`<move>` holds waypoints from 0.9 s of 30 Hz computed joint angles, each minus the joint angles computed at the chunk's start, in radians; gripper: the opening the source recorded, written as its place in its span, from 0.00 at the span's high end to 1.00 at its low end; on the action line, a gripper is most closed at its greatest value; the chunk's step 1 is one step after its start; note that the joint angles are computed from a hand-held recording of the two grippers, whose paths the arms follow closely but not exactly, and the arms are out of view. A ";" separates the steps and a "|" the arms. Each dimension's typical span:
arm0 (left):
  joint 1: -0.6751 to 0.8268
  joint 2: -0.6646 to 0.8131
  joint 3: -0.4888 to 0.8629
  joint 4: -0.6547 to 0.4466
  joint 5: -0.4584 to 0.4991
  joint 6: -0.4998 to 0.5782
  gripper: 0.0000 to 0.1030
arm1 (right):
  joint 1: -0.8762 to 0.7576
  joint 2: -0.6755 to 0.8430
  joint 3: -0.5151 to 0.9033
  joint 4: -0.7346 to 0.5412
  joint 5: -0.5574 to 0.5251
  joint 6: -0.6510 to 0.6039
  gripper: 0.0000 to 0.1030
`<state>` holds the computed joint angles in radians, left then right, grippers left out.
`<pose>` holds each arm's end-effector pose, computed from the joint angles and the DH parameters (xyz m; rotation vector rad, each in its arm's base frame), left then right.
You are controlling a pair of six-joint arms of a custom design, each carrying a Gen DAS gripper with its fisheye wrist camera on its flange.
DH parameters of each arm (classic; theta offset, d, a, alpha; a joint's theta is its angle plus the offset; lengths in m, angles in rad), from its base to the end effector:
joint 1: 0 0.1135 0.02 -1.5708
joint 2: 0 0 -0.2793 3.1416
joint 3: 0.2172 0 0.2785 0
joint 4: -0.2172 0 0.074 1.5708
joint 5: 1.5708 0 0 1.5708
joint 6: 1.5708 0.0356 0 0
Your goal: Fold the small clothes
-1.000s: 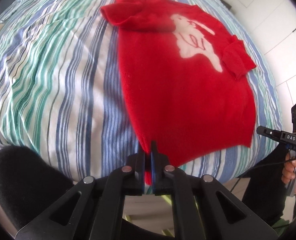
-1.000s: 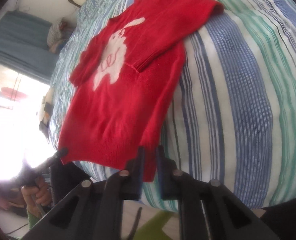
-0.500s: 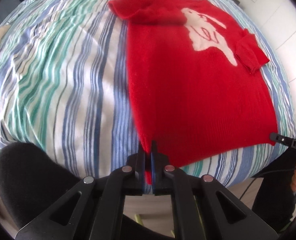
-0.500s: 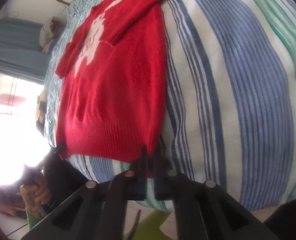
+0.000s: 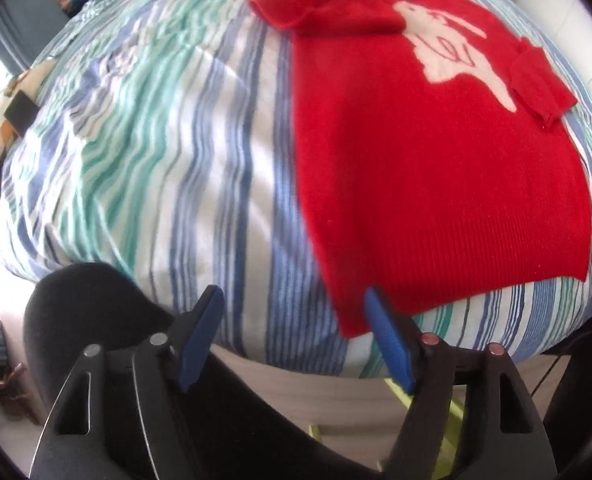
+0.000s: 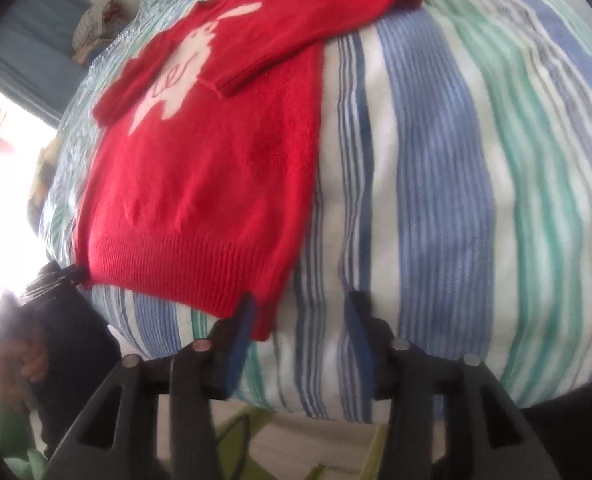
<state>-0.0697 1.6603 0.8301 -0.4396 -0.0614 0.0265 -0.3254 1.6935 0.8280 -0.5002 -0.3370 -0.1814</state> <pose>0.3046 -0.0191 0.1268 0.1233 2.8357 0.0778 0.2862 -0.0841 0.1172 0.1544 2.8302 0.3936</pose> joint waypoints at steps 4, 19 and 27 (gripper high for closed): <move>0.074 -0.075 0.009 -0.013 0.015 -0.027 0.26 | 0.030 -0.141 0.048 0.040 0.123 -0.119 0.49; 0.070 -0.180 -0.023 -0.044 -0.049 -0.037 0.26 | 0.124 0.341 0.429 0.302 0.025 -0.031 0.94; 0.012 -0.148 0.014 -0.047 -0.036 -0.088 0.26 | -0.423 0.377 0.610 0.249 0.044 0.161 0.93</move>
